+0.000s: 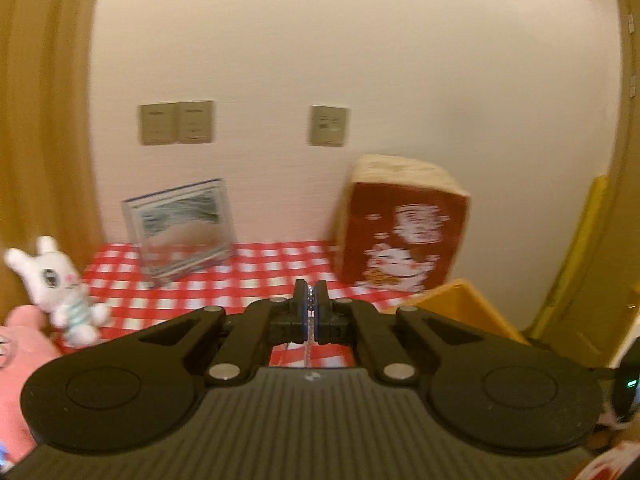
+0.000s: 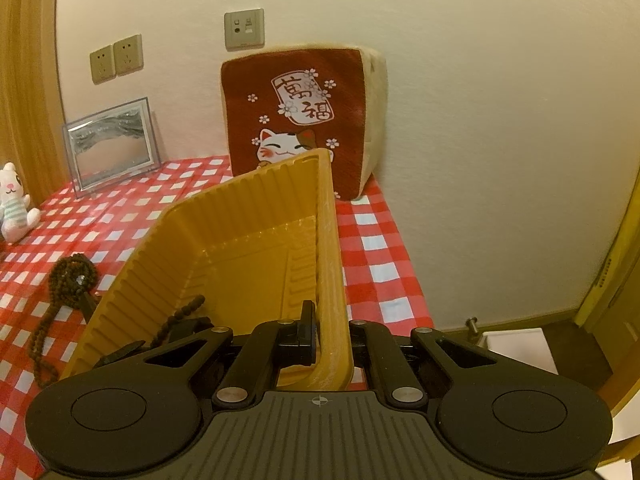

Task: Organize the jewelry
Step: 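Carry the pearl necklace into the tray and open the left tool while the right tool holds the tray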

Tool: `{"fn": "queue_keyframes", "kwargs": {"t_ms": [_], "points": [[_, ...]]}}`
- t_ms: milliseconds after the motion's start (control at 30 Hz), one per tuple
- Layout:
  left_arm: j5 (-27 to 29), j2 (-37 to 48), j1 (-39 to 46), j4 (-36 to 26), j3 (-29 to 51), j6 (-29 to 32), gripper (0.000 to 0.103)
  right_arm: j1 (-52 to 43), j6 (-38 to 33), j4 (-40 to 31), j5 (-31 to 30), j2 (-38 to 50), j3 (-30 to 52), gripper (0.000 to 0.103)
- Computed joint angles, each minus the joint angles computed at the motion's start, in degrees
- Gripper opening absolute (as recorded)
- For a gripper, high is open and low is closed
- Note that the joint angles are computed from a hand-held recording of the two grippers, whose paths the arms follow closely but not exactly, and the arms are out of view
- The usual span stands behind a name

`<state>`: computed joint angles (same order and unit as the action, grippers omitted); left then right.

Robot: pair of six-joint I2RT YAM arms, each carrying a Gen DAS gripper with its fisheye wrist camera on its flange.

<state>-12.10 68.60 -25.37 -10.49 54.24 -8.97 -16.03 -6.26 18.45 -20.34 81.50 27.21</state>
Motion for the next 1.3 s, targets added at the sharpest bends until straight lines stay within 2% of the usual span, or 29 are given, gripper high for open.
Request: {"fn": "queue_keyframes", "kwargs": {"t_ms": [467,800,867,1033,1300], "points": [[8.47,14.08,-7.14,7.81,6.85,-4.53,0.002,-0.03,0.14,0.01,-0.2,0.06,0.08,0.005],[9.58,21.13,-9.02,13.79,10.34,-4.14,0.002,0.06,0.43,0.47,-0.29,0.46,0.1,0.005],[11.75,22.7,-8.81,14.71,9.88,-5.69,0.002,0.01,0.54,0.45,-0.34,0.51,0.1,0.005],[14.1,28.3,-9.2,13.47,8.49,-11.02,0.002,0.0,0.63,0.41,-0.44,0.7,0.27,0.005],[15.75,34.81,-9.73,10.65,7.15,-14.95,0.004,-0.08,0.54,0.28,-0.57,0.86,0.2,0.005]]}}
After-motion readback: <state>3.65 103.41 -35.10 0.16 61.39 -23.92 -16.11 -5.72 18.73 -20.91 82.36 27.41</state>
